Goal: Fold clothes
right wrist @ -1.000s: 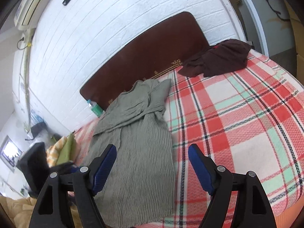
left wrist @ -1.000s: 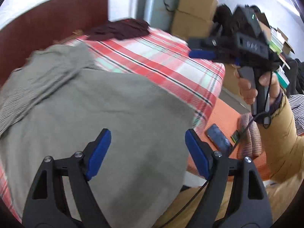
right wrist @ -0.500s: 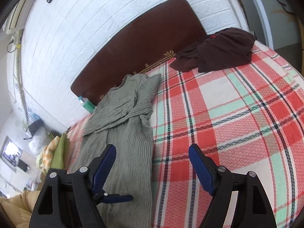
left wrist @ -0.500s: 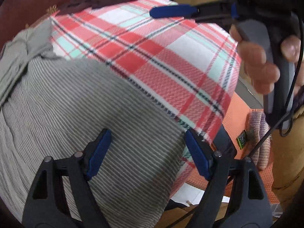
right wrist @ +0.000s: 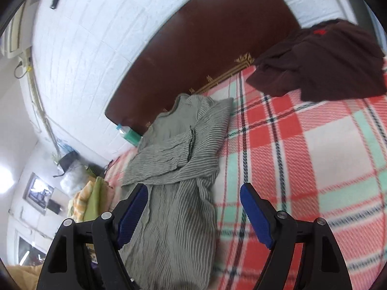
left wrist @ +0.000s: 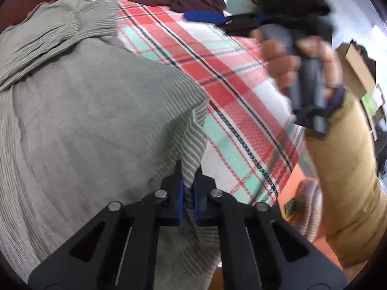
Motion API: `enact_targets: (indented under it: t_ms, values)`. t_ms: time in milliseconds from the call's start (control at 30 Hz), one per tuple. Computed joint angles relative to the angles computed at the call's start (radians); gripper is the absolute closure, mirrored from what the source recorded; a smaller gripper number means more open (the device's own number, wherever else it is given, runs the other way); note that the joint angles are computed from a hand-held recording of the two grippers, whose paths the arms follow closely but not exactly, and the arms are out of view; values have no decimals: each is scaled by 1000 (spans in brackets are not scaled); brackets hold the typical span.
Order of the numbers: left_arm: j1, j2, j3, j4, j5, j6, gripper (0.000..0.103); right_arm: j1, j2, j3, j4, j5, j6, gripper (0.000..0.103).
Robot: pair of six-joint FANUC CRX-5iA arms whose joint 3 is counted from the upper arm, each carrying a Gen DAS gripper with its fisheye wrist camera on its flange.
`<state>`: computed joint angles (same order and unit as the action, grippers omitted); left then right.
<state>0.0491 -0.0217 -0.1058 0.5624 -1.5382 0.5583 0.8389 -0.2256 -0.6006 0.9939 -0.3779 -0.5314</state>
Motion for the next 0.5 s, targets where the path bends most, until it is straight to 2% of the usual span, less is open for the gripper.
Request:
enact_targets:
  t_ms: [67, 200, 333, 367, 400, 433, 467, 500]
  values:
    - [27, 16, 12, 13, -31, 13, 95, -43, 62, 41, -79, 50, 69, 23]
    - [69, 39, 25, 28, -58, 44, 95, -122, 173, 101, -130, 148, 74, 31]
    - [89, 55, 27, 47, -82, 48, 95, -140, 262, 193, -268, 171, 204, 37]
    - [93, 59, 29, 50, -89, 50, 95, -140, 277, 214, -298, 171, 239, 48]
    - [93, 65, 31, 52, -92, 53, 95, -131, 293, 251, -380, 144, 319, 57]
    - [94, 70, 31, 55, -100, 55, 95, -119, 311, 303, -497, 95, 433, 83]
    - [99, 77, 34, 58, -112, 58, 95, -112, 326, 346, -563, 43, 502, 92]
    - [101, 87, 38, 64, -121, 62, 95, -106, 340, 381, -595, -7, 541, 92]
